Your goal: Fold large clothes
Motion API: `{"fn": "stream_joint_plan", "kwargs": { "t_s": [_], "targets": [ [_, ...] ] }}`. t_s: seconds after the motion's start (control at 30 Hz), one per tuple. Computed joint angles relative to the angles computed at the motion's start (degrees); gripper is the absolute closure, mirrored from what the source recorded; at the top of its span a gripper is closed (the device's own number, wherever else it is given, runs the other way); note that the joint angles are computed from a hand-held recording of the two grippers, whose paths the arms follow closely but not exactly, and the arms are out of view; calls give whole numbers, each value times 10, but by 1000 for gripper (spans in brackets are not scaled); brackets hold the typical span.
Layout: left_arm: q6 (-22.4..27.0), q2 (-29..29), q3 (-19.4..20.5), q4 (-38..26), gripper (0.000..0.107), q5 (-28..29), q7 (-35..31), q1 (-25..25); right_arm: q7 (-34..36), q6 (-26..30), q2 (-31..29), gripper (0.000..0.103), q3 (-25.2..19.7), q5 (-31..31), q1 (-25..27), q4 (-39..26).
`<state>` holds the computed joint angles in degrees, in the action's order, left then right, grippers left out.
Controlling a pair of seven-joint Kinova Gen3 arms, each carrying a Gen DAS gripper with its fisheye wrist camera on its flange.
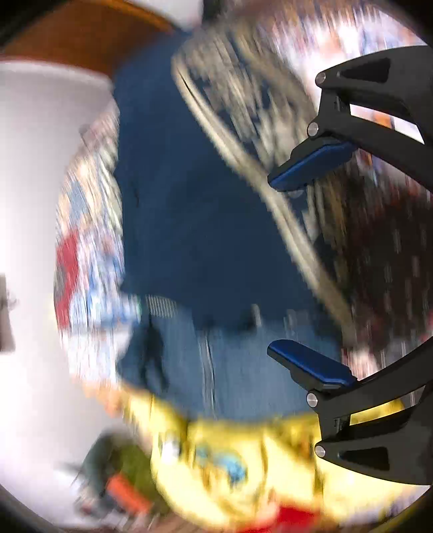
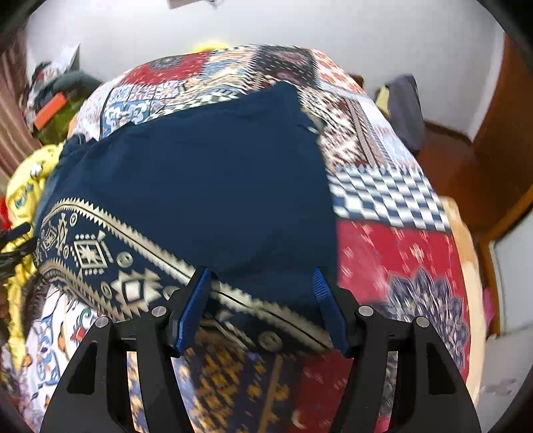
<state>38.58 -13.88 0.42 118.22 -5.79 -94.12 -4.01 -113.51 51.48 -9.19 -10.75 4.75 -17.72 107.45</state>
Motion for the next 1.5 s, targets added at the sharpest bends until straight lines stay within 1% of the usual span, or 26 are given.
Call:
{"fn": "stream_joint_plan", "kwargs": {
  "t_s": [0.07, 0.1, 0.13, 0.2, 0.27, 0.4, 0.47, 0.57, 0.63, 0.7, 0.77, 0.83, 0.87, 0.9, 0.97, 1.03, 1.1, 1.13, 1.17, 1.2, 1.23, 1.27, 1.3, 1.33, 1.37, 1.5],
  "targets": [
    [2, 4, 37, 11, 15, -33, 6, -50, -41, 45, -3, 43, -21, 37, 23, 0],
    [12, 5, 40, 14, 15, -36, 2, -68, -49, 58, -6, 43, -19, 42, 22, -3],
    [15, 4, 33, 17, 15, -30, -6, -75, -53, 62, -16, 43, -6, 37, 16, 2],
    [27, -11, -11, 18, 15, 10, -45, -74, -43, 76, -33, 43, 11, 18, 21, 4],
    [46, -43, -64, 17, 15, 56, -81, -60, -45, 91, -54, 43, 9, 17, 29, 3],
    [110, -97, -170, -11, 15, 150, -132, -18, -48, 105, -98, 43, 0, 11, 40, -7],
    [148, -104, -205, -34, 15, 196, -154, -2, -50, 102, -117, 43, -8, 5, 43, -13],
    [182, -102, -244, -48, 15, 266, -177, 24, -53, 91, -134, 43, -26, -4, 44, -29],
    [204, -95, -279, -46, 15, 313, -189, 57, -52, 78, -130, 41, -35, -6, 43, -38],
    [222, -80, -332, -38, 15, 359, -193, 107, -54, 63, -128, 39, -46, -10, 39, -39],
    [241, -59, -385, -23, 15, 406, -193, 154, -42, 50, -122, 39, -42, -27, 25, -38],
    [250, -33, -424, -4, 15, 452, -219, 173, -32, 37, -111, 39, -42, -35, 16, -34],
    [253, -17, -428, 6, 15, 476, -235, 168, -34, 34, -106, 39, -48, -32, 16, -35],
    [257, 0, -421, 13, 15, 493, -244, 152, -39, 33, -100, 39, -57, -25, 17, -35],
    [267, 33, -391, 23, 16, 520, -264, 100, -45, 35, -84, 39, -69, -12, 13, -37],
    [270, 62, -359, 39, 17, 556, -282, 47, -47, 34, -75, 39, -69, -6, 5, -35],
    [252, 70, -319, 52, 20, 590, -304, 1, -45, 32, -69, 39, -61, -11, -4, -32],
    [243, 73, -307, 54, 21, 600, -307, -8, -41, 30, -63, 39, -54, -17, -9, -30],
    [240, 83, -301, 54, 25, 617, -317, -13, -42, 30, -63, 39, -53, -17, -11, -30],
    [244, 93, -298, 52, 32, 631, -327, -20, -37, 29, -58, 39, -47, -23, -14, -29],
    [251, 107, -294, 50, 35, 649, -342, -27, -35, 31, -50, 39, -45, -26, -17, -31],
    [261, 119, -291, 48, 43, 663, -353, -35, -36, 32, -46, 39, -45, -24, -18, -31],
    [275, 131, -288, 49, 57, 685, -372, -45, -39, 31, -42, 39, -46, -21, -19, -32],
    [281, 136, -281, 47, 62, 704, -390, -54, -40, 30, -38, 39, -46, -18, -21, -32],
    [279, 136, -276, 46, 66, 714, -399, -60, -40, 28, -34, 39, -47, -16, -23, -32],
    [242, 126, -242, 49, 67, 749, -406, -82, -45, 22, -21, 39, -50, -2, -32, -36]
  ]
}}
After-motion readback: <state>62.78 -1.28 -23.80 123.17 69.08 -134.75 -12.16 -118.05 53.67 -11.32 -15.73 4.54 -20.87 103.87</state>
